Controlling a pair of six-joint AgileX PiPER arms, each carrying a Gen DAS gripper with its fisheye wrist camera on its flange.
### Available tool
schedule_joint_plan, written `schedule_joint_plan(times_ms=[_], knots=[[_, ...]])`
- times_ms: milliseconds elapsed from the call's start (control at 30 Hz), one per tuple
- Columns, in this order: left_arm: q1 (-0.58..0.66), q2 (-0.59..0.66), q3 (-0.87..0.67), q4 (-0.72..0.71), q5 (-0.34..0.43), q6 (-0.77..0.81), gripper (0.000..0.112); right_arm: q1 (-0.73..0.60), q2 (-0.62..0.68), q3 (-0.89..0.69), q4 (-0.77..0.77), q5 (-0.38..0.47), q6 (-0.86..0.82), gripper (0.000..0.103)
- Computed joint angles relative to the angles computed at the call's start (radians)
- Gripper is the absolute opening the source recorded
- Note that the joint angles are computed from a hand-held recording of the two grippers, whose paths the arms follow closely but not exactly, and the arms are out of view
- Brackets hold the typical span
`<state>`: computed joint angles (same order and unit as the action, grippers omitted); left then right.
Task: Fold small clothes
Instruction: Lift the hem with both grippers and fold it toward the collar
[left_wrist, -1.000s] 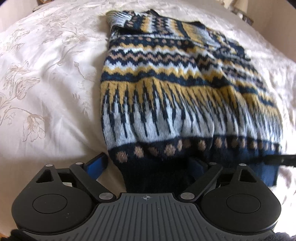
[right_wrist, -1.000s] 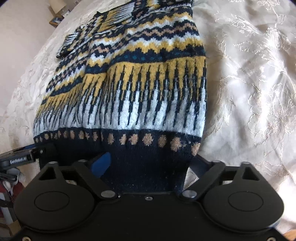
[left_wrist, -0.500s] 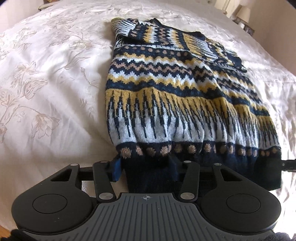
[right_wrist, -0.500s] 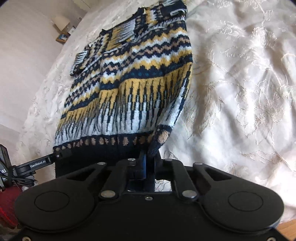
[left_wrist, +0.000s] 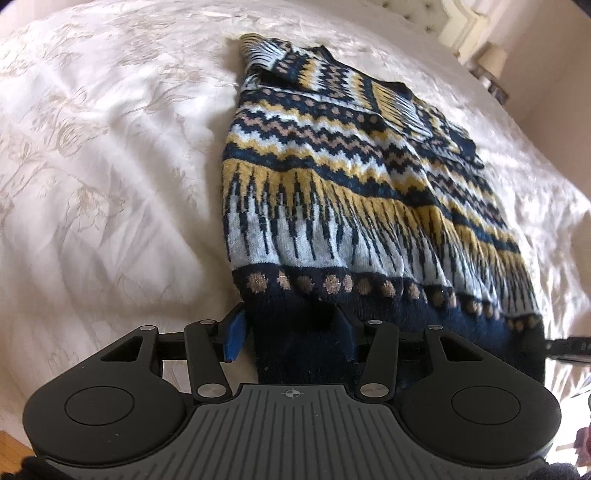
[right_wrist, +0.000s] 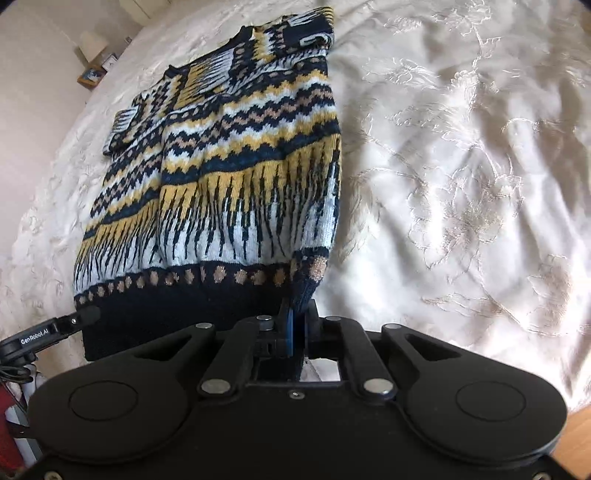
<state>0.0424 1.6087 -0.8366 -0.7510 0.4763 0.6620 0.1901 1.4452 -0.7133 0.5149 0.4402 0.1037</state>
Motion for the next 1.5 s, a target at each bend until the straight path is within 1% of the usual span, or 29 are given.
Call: schedule_joint_plan(times_ms=[33, 67, 133, 200, 233, 333, 467, 633, 700, 767, 867, 967, 1033, 1133, 1233, 1300, 1367, 1433, 1500], knots=[[0.005, 0.006, 0.003, -0.023, 0.002, 0.025, 0.046, 0.007, 0.000, -0.002, -0.002, -0.001, 0.001, 0.011], [0.009, 0.012, 0.005, -0.050, 0.004, 0.058, 0.031, 0.016, 0.003, -0.009, -0.001, -0.003, -0.002, 0.011], [0.019, 0.018, 0.003, -0.087, 0.020, 0.100, 0.014, 0.015, -0.003, -0.008, 0.014, -0.002, -0.024, 0.011], [0.028, 0.002, 0.008, -0.111, 0.025, 0.106, 0.012, 0.001, -0.013, -0.003, 0.064, 0.001, -0.068, 0.011], [0.037, -0.009, 0.012, -0.132, 0.034, 0.119, 0.010, -0.015, -0.024, 0.004, 0.116, 0.003, -0.113, 0.011], [0.058, -0.049, 0.000, -0.143, 0.075, 0.097, 0.010, -0.059, -0.070, 0.024, 0.268, 0.017, -0.244, 0.011], [0.078, -0.069, -0.068, -0.149, 0.122, 0.065, 0.010, -0.083, -0.099, -0.012, 0.341, 0.026, -0.303, 0.011], [0.074, -0.019, -0.217, -0.154, 0.145, 0.030, 0.010, -0.109, -0.076, -0.093, 0.435, 0.007, -0.355, 0.011], [0.066, 0.021, -0.298, -0.144, 0.151, 0.005, 0.010, -0.117, -0.049, -0.144, 0.452, -0.001, -0.361, 0.011], [0.064, 0.057, -0.369, -0.150, 0.156, -0.006, 0.007, -0.125, -0.015, -0.195, 0.476, -0.004, -0.372, 0.011], [0.060, 0.134, -0.507, -0.144, 0.171, -0.037, 0.007, -0.141, 0.053, -0.295, 0.477, 0.003, -0.368, 0.011], [0.041, 0.224, -0.651, -0.068, 0.172, -0.085, 0.007, -0.149, 0.150, -0.420, 0.419, 0.015, -0.322, 0.011], [0.031, 0.262, -0.699, -0.036, 0.175, -0.062, 0.007, -0.152, 0.196, -0.471, 0.391, 0.018, -0.290, 0.011], [0.022, 0.254, -0.652, -0.035, 0.134, 0.041, 0.008, -0.151, 0.230, -0.506, 0.352, 0.022, -0.249, 0.011], [0.031, 0.236, -0.587, -0.013, 0.143, 0.088, 0.008, -0.156, 0.233, -0.490, 0.361, 0.030, -0.252, 0.011], [0.033, 0.202, -0.506, -0.005, 0.137, 0.127, 0.011, -0.160, 0.221, -0.460, 0.373, 0.025, -0.255, 0.011], [0.022, 0.144, -0.402, 0.026, 0.096, 0.179, 0.030, -0.166, 0.213, -0.436, 0.392, 0.024, -0.263, 0.011], [0.010, 0.088, -0.305, 0.047, 0.063, 0.229, 0.033, -0.172, 0.204, -0.416, 0.401, 0.024, -0.266, 0.011], [-0.015, 0.027, -0.202, 0.116, 0.018, 0.225, 0.033, -0.176, 0.193, -0.399, 0.405, 0.027, -0.275, 0.011]])
